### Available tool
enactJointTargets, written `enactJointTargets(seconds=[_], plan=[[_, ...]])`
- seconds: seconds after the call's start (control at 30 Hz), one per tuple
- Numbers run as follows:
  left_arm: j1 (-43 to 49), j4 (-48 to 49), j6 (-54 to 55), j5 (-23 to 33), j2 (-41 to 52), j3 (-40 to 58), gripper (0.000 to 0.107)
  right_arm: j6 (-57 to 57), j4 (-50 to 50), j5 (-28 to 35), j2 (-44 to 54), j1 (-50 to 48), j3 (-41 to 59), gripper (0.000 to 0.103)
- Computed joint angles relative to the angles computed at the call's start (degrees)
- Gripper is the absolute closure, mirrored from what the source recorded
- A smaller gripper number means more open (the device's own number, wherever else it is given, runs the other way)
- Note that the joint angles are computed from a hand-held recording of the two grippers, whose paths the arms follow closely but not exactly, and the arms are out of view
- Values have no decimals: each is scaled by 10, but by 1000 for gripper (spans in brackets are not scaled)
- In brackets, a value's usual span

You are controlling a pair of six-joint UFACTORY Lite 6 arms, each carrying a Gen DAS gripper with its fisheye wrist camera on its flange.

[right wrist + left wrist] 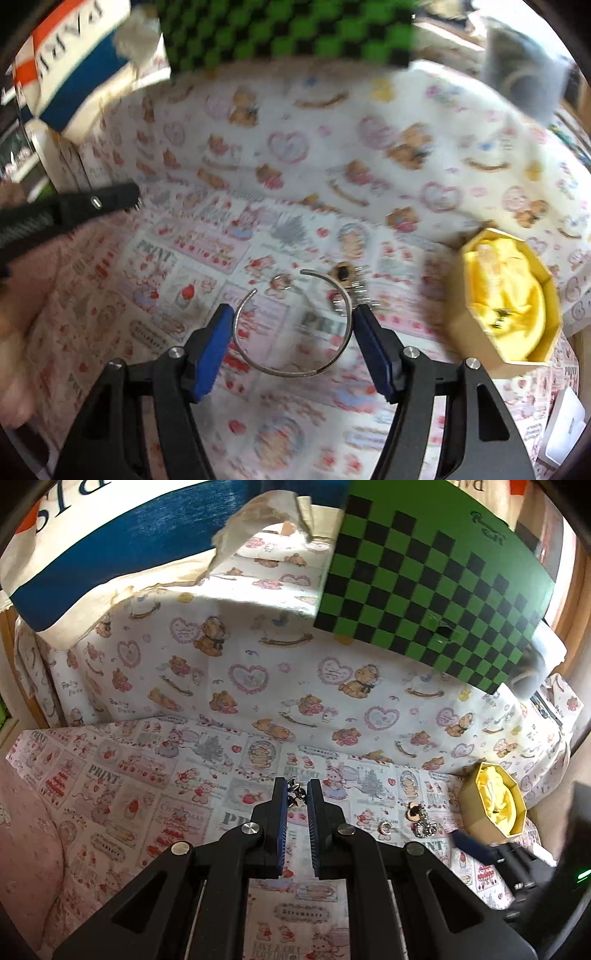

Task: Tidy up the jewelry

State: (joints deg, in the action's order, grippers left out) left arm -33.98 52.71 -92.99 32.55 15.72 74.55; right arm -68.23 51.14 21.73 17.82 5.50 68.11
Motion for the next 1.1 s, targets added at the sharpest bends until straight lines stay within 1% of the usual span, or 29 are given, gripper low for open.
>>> enactJointTargets(seconds=[0.07,0.17,0.23,0.3,0.4,0.47,0.53,0.6,0.73,0.8,0.9,0.97,1.1], plan=[[-2,3,2,-9,2,2,98,-98,90,39,-33,-49,-21,38],[-11,16,-5,-13,5,6,98,-166,151,114,-45,-126,-13,38],[-23,29,-11,-6,12,15,98,-157,142,150,-32,-161,19,38],[-35,43,-17,0,20,25,98,-150,152,166,-8,-190,52,38],[-41,49,-25,-24,31,31,97,-122,158,208,53,-233,124,38],[-48,40,-10,-27,50,48,97,-120,167,210,84,-250,152,38],[-60,46,-6,-14,70,68,97,-118,163,207,113,-262,180,38],[-69,51,-4,-9,82,79,97,-92,146,209,144,-267,216,38],[-89,35,14,-4,93,100,97,-64,131,241,190,-283,278,38],[-108,44,18,-2,89,106,97,-56,129,257,211,-287,302,38],[-141,63,21,26,102,133,97,-36,122,285,242,-295,342,38],[-154,53,27,43,118,155,97,-34,121,283,245,-292,341,38],[-177,68,32,72,135,181,97,-45,134,281,247,-290,338,37]])
